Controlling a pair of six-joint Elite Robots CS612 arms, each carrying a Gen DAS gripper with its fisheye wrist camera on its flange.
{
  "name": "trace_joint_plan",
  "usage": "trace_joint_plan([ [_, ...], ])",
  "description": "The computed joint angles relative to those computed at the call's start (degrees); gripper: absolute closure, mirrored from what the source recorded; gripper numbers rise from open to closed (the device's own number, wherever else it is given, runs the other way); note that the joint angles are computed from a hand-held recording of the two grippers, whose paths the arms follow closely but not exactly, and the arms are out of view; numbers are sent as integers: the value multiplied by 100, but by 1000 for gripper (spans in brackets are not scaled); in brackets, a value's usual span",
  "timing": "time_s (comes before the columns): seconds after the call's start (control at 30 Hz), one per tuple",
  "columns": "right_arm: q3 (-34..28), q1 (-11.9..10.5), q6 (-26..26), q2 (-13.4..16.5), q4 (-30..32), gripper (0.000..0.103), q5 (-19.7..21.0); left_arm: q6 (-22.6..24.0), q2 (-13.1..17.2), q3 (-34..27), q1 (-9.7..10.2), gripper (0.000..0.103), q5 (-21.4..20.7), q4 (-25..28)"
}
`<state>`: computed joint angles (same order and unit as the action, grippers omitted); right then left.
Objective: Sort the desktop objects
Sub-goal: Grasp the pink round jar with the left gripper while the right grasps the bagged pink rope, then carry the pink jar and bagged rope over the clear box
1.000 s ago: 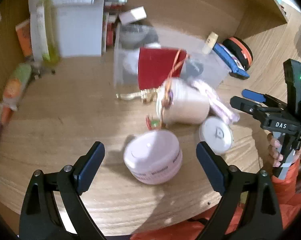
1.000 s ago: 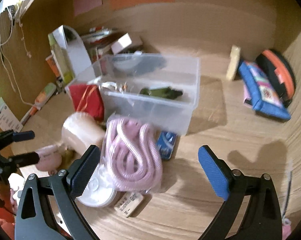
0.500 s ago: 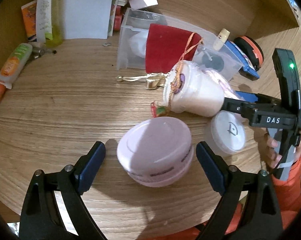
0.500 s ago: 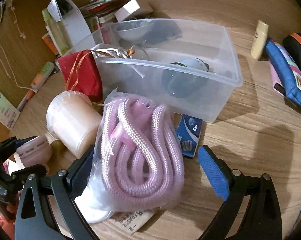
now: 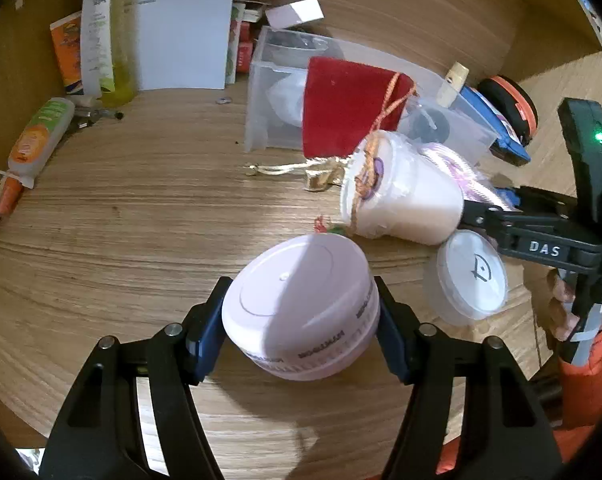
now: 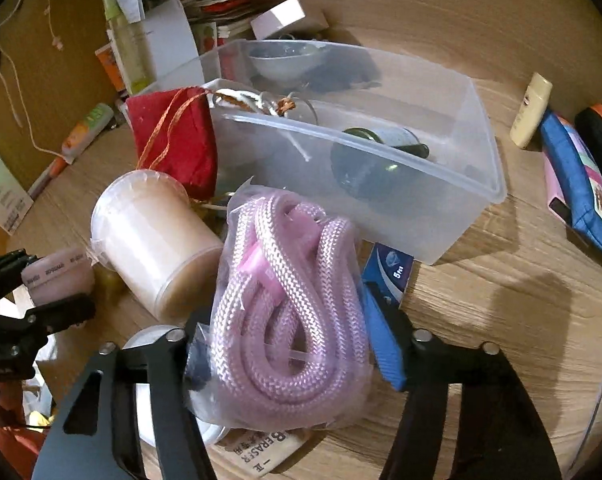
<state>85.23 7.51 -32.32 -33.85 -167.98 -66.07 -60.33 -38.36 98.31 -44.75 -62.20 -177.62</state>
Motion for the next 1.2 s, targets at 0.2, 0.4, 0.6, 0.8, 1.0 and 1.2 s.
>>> trace_joint_plan([
  [0.2, 114, -69, 86, -67, -111, 54, 251, -76, -94, 64, -29, 37, 325, 127],
  [0.4, 354, -207, 295, -188, -503, 54, 684, -80, -168, 70, -36, 37, 572, 216],
  [0.6, 557, -321, 583, -305, -1118, 55, 908, 52, -240, 51, -29, 37, 896, 98],
  [0.8, 598, -403, 930, -365, -1648, 55, 1011, 427, -266, -48, 28, 37, 1168, -179],
  [1.0, 546, -419, 1130, -372, -2034, 55, 991, 1042, -275, -254, 169, 37, 1184, -434],
  [1.2, 241, -396, 1298, -275, -2045, 55, 1033, 1474, -240, -508, 345, 37, 950, -533],
])
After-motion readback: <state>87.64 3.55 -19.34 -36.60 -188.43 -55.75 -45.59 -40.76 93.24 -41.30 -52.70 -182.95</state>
